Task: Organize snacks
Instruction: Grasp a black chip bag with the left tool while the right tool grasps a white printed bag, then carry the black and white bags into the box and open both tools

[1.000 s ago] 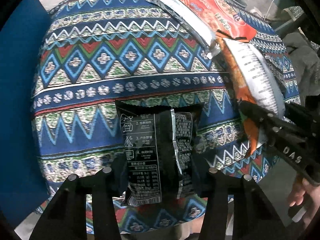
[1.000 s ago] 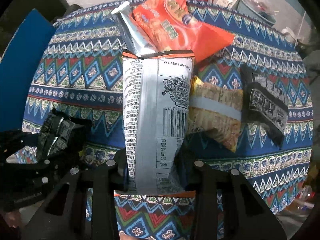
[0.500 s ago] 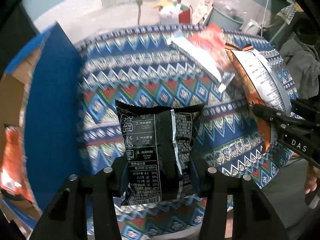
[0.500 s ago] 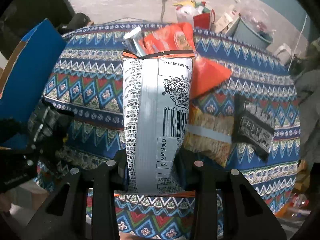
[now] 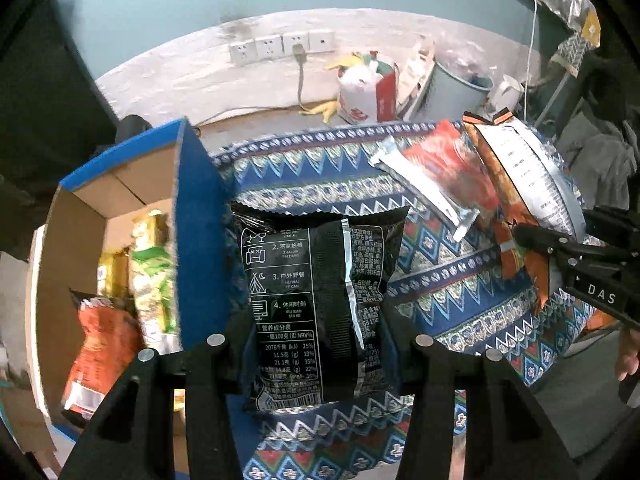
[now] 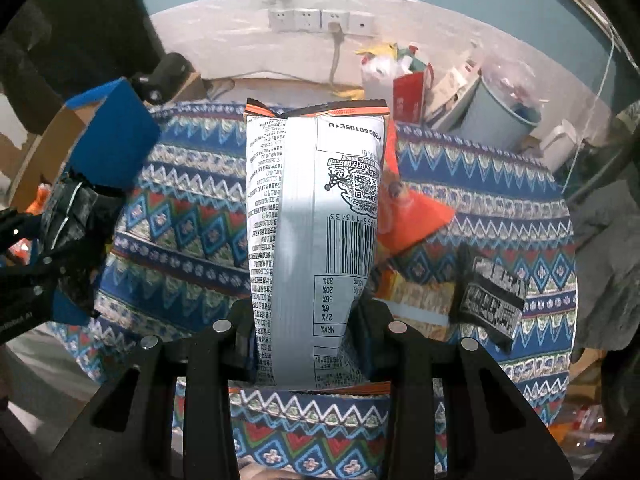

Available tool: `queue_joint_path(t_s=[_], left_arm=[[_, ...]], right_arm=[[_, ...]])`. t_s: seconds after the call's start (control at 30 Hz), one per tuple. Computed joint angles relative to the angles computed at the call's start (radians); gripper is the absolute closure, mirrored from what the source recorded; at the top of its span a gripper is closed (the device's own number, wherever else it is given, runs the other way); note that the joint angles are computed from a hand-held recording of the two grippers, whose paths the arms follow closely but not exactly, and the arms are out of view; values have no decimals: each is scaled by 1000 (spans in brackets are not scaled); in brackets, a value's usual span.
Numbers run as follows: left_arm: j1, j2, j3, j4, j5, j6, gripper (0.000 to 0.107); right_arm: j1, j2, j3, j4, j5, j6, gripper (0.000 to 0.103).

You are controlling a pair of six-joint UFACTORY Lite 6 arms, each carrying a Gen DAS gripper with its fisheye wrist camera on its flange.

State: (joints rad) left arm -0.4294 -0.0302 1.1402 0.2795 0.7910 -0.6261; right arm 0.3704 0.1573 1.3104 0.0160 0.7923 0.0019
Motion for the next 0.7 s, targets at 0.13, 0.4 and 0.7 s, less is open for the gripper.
queue_joint_path(t_s=[0.13, 0.4, 0.7], left_arm=[[49, -49, -8, -8, 12, 45, 57], [176, -151, -30, -59, 29, 163, 57], [359, -223, -96, -144, 14, 318, 57]], right_arm=[[36, 38, 73, 0, 21, 17, 68], [117, 128, 200, -4, 49, 54, 68], [203, 260, 380, -7, 102, 105, 68]])
